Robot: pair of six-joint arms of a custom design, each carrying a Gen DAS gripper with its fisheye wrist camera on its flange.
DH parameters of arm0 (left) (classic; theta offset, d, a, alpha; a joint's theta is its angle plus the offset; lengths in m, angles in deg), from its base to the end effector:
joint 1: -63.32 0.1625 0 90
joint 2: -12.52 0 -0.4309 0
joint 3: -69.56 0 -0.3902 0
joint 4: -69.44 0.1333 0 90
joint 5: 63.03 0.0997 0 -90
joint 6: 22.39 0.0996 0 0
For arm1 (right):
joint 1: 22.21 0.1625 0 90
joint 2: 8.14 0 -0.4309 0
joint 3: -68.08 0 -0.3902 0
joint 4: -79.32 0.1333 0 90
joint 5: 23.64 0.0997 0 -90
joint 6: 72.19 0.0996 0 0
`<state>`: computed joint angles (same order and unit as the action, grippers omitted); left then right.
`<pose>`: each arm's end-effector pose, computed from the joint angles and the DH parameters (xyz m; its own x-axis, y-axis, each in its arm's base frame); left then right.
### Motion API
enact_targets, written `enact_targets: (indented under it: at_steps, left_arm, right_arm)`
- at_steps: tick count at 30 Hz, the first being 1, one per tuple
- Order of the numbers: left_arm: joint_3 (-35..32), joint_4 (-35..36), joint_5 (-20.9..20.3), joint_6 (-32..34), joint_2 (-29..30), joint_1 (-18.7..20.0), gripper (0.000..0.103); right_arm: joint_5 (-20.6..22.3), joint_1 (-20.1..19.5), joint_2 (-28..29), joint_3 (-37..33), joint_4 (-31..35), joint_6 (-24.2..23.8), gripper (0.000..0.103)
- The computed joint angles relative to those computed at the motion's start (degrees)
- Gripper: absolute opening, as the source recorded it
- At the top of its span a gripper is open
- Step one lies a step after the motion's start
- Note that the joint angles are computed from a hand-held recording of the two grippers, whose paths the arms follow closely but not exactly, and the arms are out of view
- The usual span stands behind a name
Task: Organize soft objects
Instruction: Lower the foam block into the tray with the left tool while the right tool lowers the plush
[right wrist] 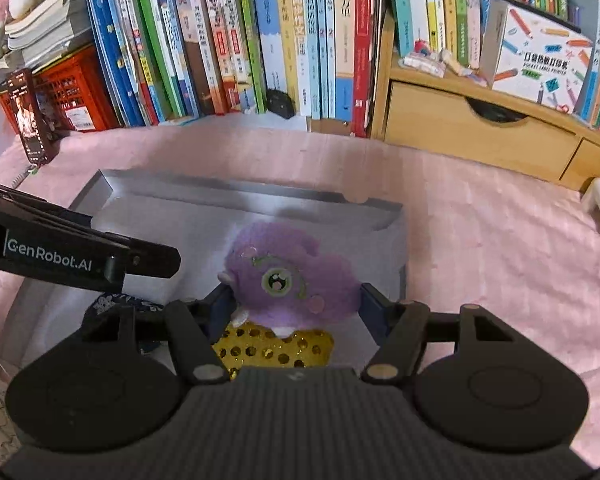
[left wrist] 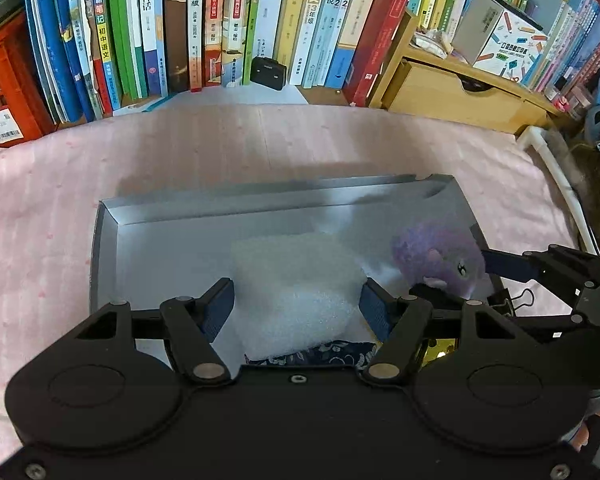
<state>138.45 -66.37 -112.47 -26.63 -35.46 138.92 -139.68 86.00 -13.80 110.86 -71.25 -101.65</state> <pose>-0.0010 -0.8001 0.3167 -0.8184 -0.1410 -0.5571 0.1655 0.8705 -0.4635 0.3560 -0.7956 -0.0729 -0.6497 -0.5286 0.5464 -0.6962 0.7023 -0.1484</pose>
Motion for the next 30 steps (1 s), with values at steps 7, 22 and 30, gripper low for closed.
enact_targets:
  at_steps: [7,22,30]
  left_arm:
    - [-0.5,1.4,0.0,-0.9,0.5,0.5,0.064]
    - [-1.1,3.9,-2.3,-2.0,0.7,0.9,0.065]
    - [0.0,3.4,-1.8,-2.3,-0.5,0.0,0.073]
  right_arm:
    - [-1.3,0.1,1.4,-3.7,5.4,1.0,0.069]
    - [-2.5,0.4,2.4,-5.8,8.4,0.8,0.073]
    - [-1.9,0.6,0.8,-3.2,6.3,0.4,0.078]
